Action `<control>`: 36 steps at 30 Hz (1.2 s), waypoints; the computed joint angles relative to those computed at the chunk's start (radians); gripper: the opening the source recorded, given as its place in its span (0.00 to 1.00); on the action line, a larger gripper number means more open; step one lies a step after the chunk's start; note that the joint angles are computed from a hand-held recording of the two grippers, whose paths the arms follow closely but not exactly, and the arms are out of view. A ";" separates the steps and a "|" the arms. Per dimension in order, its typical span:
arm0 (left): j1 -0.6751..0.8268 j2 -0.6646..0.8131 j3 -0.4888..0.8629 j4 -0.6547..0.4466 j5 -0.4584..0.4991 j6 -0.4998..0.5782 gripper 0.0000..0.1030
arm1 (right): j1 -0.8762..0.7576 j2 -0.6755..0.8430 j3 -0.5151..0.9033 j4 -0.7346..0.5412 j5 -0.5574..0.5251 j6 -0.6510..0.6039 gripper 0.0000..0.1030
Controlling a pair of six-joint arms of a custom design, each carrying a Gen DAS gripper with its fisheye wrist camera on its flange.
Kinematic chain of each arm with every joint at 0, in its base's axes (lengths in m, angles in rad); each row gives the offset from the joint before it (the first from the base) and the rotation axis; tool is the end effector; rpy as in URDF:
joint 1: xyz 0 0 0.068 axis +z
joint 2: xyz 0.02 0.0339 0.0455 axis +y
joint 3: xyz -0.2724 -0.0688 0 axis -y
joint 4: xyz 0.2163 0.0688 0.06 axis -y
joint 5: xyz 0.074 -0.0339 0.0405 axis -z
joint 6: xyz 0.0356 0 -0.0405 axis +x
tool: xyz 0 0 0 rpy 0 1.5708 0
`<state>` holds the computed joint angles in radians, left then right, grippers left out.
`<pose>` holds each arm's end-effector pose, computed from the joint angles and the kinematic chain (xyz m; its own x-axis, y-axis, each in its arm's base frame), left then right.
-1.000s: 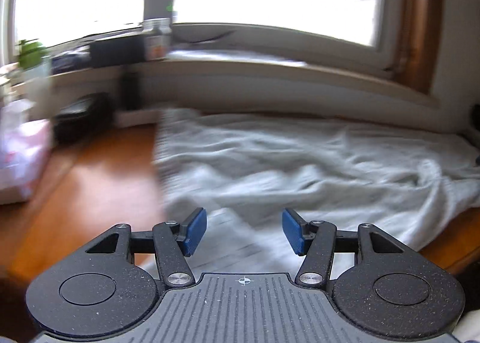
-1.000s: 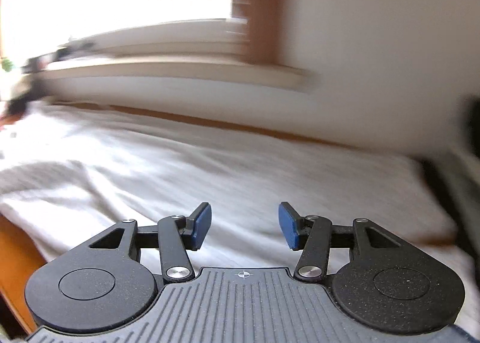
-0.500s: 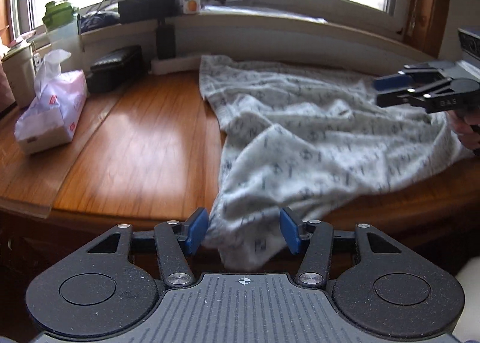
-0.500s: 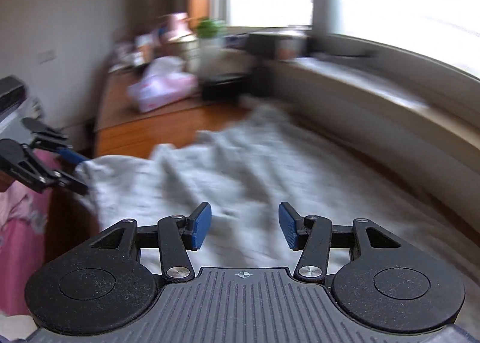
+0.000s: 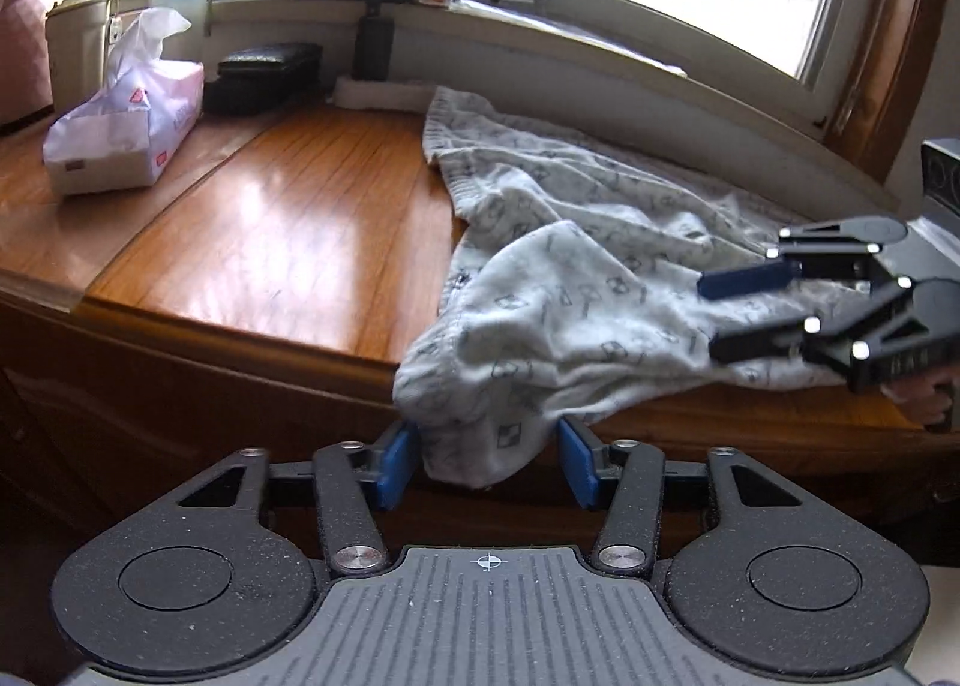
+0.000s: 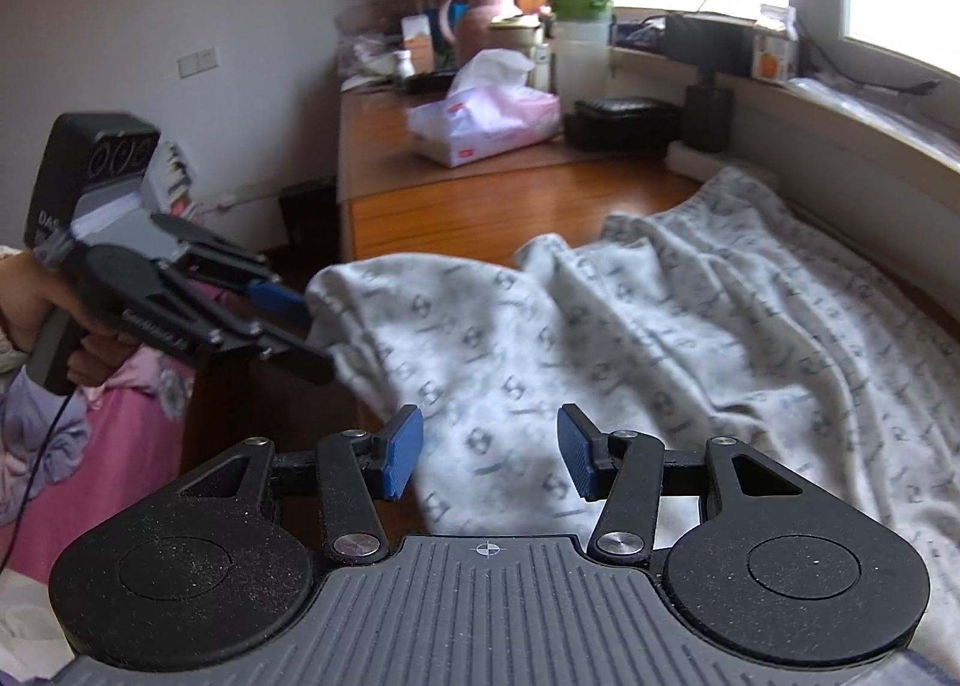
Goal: Fold clothes
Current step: 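Grasp the sheet hem with the left gripper while the right gripper pinches and releases nearby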
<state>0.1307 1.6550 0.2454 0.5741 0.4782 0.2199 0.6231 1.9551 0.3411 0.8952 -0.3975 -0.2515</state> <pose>0.2081 0.0108 0.1027 -0.6761 0.1065 -0.7291 0.3462 0.9194 -0.1867 0.1975 0.1589 0.0770 -0.3251 -0.5162 -0.7924 -0.8833 0.4649 0.0596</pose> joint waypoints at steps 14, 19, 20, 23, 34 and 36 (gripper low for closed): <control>0.108 -0.411 0.306 -0.771 0.036 0.289 0.07 | -0.182 -0.093 0.048 -0.046 -0.144 0.153 0.02; 0.088 -0.357 0.274 -0.719 0.006 0.285 0.25 | -0.195 -0.107 0.022 -0.090 -0.115 0.068 0.13; 0.096 -0.355 0.277 -0.711 0.014 0.277 0.29 | -0.193 -0.106 0.012 -0.084 -0.089 0.044 0.16; 0.090 -0.341 0.306 -0.692 0.012 0.250 0.31 | -0.196 -0.089 0.012 -0.079 -0.017 -0.010 0.32; -0.127 0.028 0.458 -0.427 -0.067 0.034 0.31 | -0.274 -0.005 0.096 -0.179 -0.028 -0.091 0.45; -0.141 0.085 0.490 -0.408 -0.067 0.016 0.31 | -0.282 0.002 0.095 -0.175 -0.038 -0.098 0.45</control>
<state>-0.0103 1.7405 0.7356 0.1664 0.4109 0.2359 0.3410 1.9568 0.4366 0.7207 -0.4354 -0.3492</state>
